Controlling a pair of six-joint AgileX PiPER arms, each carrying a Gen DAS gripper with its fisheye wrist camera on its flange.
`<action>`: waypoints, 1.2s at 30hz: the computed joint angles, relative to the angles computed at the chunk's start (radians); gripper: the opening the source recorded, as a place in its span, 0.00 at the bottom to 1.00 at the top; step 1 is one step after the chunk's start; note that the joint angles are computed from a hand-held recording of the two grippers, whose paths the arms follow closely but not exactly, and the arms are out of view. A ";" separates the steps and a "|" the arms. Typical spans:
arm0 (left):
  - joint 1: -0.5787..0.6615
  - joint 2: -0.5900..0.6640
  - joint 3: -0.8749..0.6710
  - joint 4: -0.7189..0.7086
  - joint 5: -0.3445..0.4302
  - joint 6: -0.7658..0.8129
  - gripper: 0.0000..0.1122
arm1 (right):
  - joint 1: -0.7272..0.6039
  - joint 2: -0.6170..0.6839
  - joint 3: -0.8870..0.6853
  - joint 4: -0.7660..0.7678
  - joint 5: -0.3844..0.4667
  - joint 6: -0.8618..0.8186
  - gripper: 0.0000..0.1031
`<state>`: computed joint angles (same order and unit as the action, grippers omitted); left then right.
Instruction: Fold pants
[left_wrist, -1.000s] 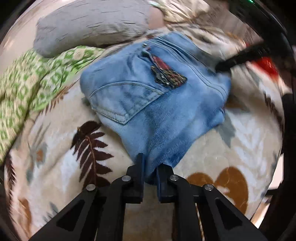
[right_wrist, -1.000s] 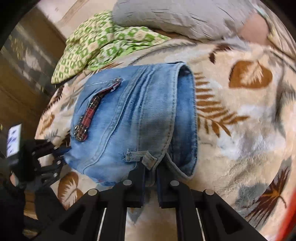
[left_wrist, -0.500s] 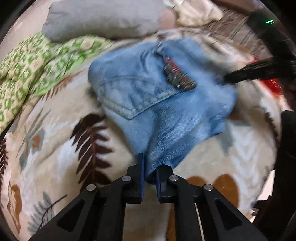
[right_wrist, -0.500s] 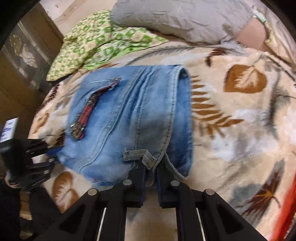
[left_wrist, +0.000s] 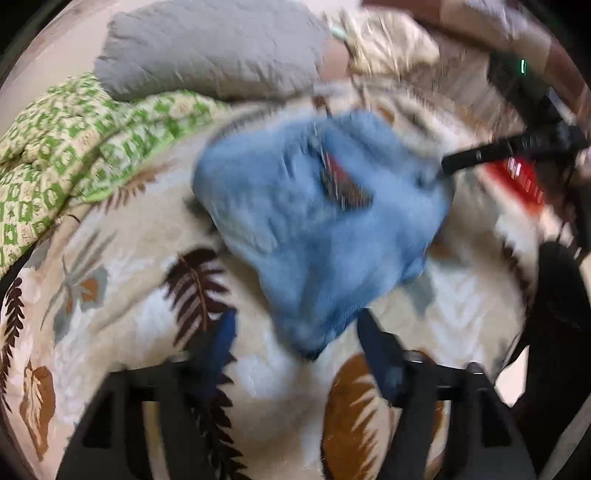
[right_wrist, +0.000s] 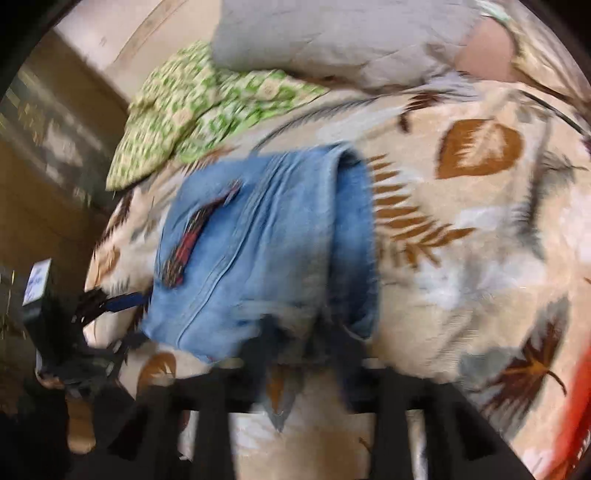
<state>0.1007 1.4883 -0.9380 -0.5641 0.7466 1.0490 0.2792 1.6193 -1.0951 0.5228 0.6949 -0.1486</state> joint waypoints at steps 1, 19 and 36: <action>0.021 0.013 -0.031 -0.038 0.028 0.005 0.65 | -0.015 -0.012 0.010 0.029 -0.016 -0.023 0.69; 0.064 0.453 -0.402 -0.247 0.264 -0.319 0.36 | -0.032 0.282 -0.217 0.257 0.023 -0.227 0.14; 0.079 0.499 -0.398 -0.242 0.205 -0.306 0.56 | 0.037 0.333 -0.262 0.024 -0.052 -0.076 0.17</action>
<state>0.1801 1.9876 -1.3363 -0.8060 0.9515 0.7425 0.3167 1.9526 -1.3573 0.5472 0.6431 -0.2246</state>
